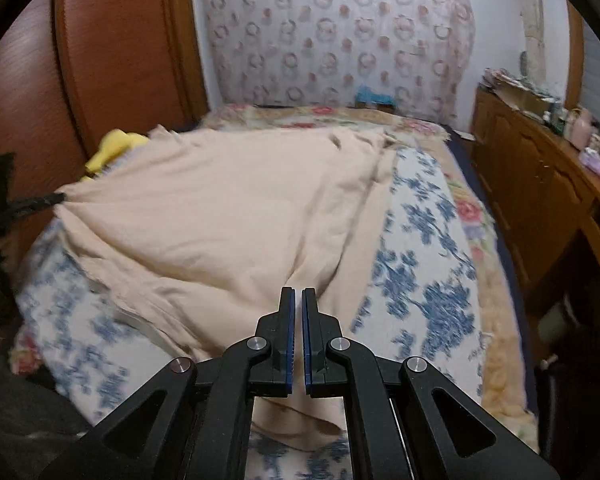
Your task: Fold small clothes
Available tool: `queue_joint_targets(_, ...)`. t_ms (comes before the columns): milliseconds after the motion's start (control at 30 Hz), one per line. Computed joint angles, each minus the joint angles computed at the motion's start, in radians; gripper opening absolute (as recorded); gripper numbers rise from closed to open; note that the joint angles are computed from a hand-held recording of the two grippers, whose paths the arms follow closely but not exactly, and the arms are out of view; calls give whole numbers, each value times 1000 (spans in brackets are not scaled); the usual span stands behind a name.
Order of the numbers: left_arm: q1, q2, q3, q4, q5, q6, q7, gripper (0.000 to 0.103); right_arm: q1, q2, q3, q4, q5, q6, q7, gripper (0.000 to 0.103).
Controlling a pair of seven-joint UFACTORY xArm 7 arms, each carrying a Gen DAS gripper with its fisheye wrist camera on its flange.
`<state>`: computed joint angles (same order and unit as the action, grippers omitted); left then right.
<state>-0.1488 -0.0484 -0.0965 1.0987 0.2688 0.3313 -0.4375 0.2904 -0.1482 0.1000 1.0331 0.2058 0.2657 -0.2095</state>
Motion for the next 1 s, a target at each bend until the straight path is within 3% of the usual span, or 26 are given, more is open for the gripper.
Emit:
queue_joint_targets(33, 1, -6, 1, -5, 5, -2, -3, 12, -4, 4, 2, 1, -7, -2, 7, 5)
queue_joint_targets(67, 3, -12, 0, -9, 13, -6, -10, 23, -16, 7, 9, 3, -35, -6, 37, 7)
queue_joint_targets(100, 4, -16, 1, -12, 9, -15, -5, 29, -36, 16, 35, 9, -99, -16, 107, 13)
queue_joint_targets(167, 5, -22, 0, -14, 1, -26, 3, 40, -43, 19, 36, 17, -138, -32, 143, 25)
queue_joint_targets(233, 10, -22, -3, -11, 14, -24, -5, 43, -38, 29, 29, 28, -142, -51, 142, 47)
queue_joint_targets(333, 12, -14, -3, -5, 21, -6, -10, 44, -39, 64, 40, 48, -180, -85, 181, 49)
queue_joint_targets(467, 34, -28, -3, -27, 105, -7, -115, 44, -23, 112, 45, 74, -192, -89, 199, 49)
queue_joint_targets(800, 28, -21, 9, -51, -39, -17, -22, 44, 20, 306, 19, 256, -354, -4, 340, 49)
queue_joint_targets(1000, 5, 25, 14, -7, -151, -4, 76, 49, 23, 358, 6, 299, -372, 14, 320, 50)
